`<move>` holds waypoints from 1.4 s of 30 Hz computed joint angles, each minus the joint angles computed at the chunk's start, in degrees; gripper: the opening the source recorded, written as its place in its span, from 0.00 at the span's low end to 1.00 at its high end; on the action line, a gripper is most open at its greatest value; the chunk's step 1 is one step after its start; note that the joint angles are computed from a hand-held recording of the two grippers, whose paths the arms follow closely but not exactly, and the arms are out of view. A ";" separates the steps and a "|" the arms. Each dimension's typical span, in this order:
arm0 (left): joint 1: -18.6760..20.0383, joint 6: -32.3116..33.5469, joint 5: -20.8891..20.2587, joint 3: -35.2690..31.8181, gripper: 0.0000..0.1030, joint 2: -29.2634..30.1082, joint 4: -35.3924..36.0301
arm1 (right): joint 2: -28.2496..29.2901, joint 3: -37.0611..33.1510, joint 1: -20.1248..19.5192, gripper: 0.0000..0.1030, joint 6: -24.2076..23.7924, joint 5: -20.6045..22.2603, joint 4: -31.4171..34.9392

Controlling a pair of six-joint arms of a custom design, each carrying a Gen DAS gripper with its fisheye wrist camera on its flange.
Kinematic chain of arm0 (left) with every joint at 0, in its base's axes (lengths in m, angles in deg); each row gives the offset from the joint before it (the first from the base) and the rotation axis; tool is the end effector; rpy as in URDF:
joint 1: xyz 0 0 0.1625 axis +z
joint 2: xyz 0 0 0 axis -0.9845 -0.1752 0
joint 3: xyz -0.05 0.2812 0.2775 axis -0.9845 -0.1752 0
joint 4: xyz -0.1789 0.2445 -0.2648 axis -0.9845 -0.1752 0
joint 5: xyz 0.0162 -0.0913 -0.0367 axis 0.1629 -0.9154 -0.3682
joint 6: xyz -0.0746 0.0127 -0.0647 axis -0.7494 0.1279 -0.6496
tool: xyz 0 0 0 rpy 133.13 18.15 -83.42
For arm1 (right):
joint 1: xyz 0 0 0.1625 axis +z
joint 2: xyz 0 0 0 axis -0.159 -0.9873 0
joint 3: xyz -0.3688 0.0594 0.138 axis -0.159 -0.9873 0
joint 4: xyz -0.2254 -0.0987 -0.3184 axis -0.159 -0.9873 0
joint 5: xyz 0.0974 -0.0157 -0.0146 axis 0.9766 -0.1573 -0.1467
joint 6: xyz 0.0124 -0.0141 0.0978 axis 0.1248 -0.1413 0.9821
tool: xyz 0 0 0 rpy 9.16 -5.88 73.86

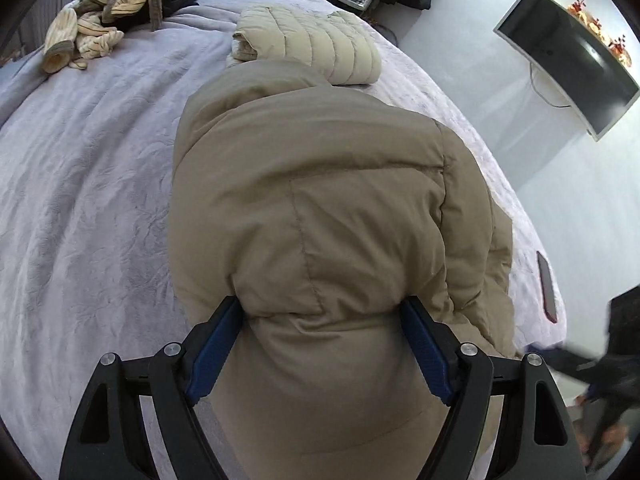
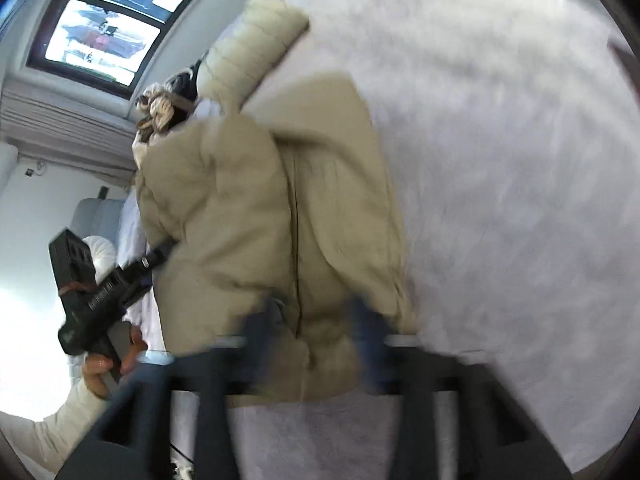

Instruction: Fold large clothes

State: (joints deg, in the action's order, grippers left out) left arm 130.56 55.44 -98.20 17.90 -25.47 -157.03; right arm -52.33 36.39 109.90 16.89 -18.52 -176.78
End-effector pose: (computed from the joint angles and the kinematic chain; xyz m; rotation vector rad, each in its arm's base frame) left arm -0.2009 -0.5478 0.2400 0.1722 2.6124 -0.6012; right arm 0.2108 -0.5031 0.2382 -0.0595 -2.9536 0.5984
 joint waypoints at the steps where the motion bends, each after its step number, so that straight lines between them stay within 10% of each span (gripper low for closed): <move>1: -0.46 -0.52 0.96 0.12 0.78 0.02 0.68 | 0.13 -0.97 0.46 0.97 -0.39 -0.80 0.12; 12: -2.42 -2.87 5.97 -1.52 0.78 2.30 5.57 | 14.30 -18.80 3.87 1.00 -3.97 -17.27 16.11; 18: -0.19 -0.71 -0.34 -0.54 0.78 -0.87 1.97 | 15.72 -20.05 -2.61 1.00 -5.14 -5.27 20.12; 22: 5.67 0.20 -12.70 2.58 0.78 -8.02 -5.34 | 15.23 -18.41 -7.86 1.00 -5.95 6.68 20.40; 28: 19.75 -2.64 -36.83 5.49 0.78 -10.62 -11.85 | 14.91 -16.91 -11.24 1.00 -8.02 14.40 20.74; 31: 22.17 1.04 -42.22 5.98 0.78 -8.06 -15.12 | 15.30 -17.27 -12.13 1.00 -9.23 16.58 22.02; 42: 20.29 3.67 -38.52 6.47 1.00 -2.10 -22.39 | 18.14 -18.80 -13.20 1.00 -10.67 20.94 23.42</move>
State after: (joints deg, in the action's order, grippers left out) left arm 150.85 59.11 -136.72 24.37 -27.58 -179.42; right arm -34.19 17.59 96.70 6.22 2.42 -153.36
